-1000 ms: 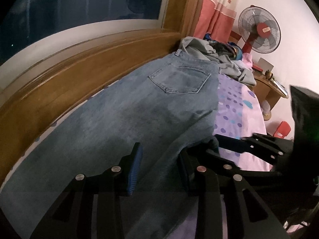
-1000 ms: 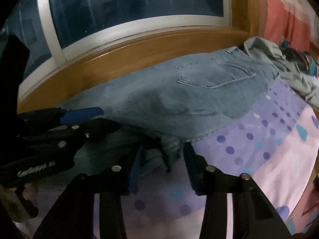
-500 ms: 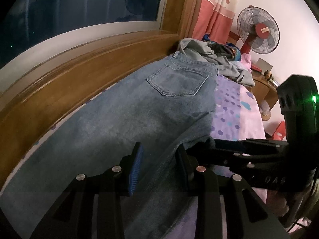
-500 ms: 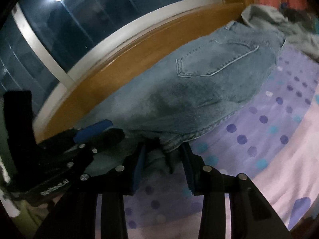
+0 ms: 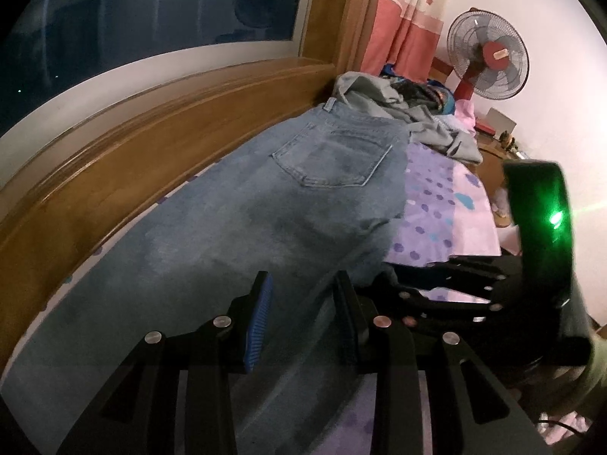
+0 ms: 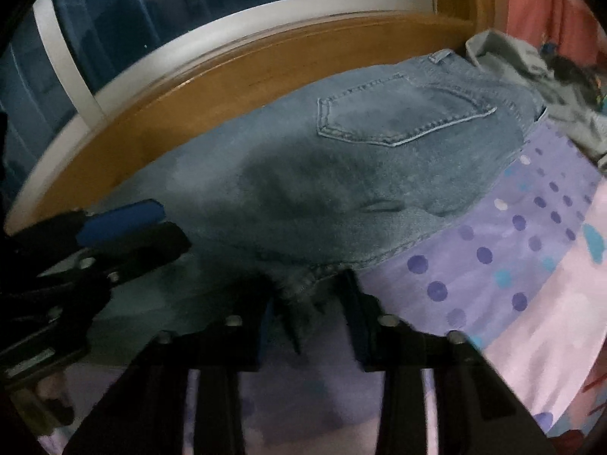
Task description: Fold clothes
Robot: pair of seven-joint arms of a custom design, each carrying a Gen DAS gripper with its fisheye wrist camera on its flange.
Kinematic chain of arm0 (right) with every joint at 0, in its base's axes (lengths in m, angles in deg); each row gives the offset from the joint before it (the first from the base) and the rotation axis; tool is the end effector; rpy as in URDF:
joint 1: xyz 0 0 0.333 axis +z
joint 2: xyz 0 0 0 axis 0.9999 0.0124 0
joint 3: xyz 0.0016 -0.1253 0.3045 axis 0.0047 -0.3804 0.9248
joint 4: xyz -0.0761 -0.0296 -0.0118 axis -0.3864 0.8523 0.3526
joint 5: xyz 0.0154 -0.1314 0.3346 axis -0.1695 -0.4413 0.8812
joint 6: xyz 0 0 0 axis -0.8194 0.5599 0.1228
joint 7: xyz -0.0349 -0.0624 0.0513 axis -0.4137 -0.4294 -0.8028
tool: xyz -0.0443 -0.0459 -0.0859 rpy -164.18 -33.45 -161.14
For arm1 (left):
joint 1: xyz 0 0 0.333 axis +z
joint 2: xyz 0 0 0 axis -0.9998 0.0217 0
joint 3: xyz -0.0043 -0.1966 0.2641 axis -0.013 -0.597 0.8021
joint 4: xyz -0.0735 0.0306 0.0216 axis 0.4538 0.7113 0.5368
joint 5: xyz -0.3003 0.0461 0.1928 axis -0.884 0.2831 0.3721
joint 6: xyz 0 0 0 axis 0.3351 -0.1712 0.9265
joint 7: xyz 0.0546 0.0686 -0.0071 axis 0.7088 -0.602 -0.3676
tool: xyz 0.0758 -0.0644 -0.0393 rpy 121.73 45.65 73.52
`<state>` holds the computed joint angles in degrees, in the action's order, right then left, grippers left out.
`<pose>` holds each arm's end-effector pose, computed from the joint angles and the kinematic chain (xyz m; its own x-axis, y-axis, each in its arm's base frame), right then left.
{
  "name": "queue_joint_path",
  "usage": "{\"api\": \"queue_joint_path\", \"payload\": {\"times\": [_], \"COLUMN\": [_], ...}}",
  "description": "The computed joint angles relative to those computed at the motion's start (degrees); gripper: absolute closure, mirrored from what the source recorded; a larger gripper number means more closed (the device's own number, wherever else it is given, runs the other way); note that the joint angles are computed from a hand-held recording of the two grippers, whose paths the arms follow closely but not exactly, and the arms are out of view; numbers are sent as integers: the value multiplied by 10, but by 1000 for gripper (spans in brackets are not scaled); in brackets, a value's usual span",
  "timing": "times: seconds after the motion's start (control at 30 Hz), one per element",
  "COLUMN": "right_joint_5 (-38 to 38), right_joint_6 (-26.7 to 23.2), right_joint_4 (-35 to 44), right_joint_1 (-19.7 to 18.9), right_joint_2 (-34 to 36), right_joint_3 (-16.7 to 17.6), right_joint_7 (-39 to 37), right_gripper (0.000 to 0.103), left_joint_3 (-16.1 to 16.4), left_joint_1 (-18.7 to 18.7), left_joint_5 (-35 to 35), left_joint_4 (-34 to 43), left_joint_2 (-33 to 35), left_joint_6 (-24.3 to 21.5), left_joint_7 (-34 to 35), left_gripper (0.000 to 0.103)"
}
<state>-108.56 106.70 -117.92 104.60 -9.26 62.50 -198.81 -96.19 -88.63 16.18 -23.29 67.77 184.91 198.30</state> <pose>0.5044 0.1561 0.3250 -0.3377 -0.9278 -0.1589 -0.7272 0.3643 -0.5818 0.6014 -0.2740 0.3481 -0.7819 -0.5990 0.1728 -0.5365 0.5054 -0.6758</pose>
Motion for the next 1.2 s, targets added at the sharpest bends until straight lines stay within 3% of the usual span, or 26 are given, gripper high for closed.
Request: {"api": "queue_joint_path", "payload": {"times": [0.17, 0.23, 0.3, 0.37, 0.47, 0.57, 0.9, 1.03, 1.2], "right_joint_5": [-75, -75, -61, -42, -49, -51, -63, -34, 10], "right_joint_6": [-103, -142, -172, -184, -182, -186, -221, -246, -244], "right_joint_4": [-33, -48, -58, -59, -58, -46, -23, -45, -37], "right_joint_1": [22, 21, 22, 21, 20, 22, 42, 46, 45], "right_joint_2": [-72, -90, -93, -81, -66, -50, -29, -62, -39], "right_joint_3": [26, 49, 67, 76, 75, 74, 68, 79, 79], "right_joint_7": [54, 39, 16, -3, 9, -1, 59, 32, -6], "right_gripper": [89, 92, 94, 95, 95, 94, 94, 95, 95], "left_joint_3": [-73, -60, -7, 71, 110, 79, 40, 27, 6], "left_joint_1": [95, 83, 30, -34, -68, -46, -12, 4, 24], "left_joint_5": [-145, -161, -112, -22, 56, 65, 124, 137, 148], "left_joint_4": [-26, -23, -1, 38, 52, 29, 9, 4, -14], "left_joint_2": [-54, -57, -33, 6, 38, 42, 47, 49, 48], "left_joint_6": [-52, -35, -20, -52, -55, -18, 16, 23, 47], "left_joint_7": [106, 121, 76, -23, -96, -85, -126, -139, -131], "left_gripper": [70, 70, 70, 70, 70, 70, 69, 70, 70]}}
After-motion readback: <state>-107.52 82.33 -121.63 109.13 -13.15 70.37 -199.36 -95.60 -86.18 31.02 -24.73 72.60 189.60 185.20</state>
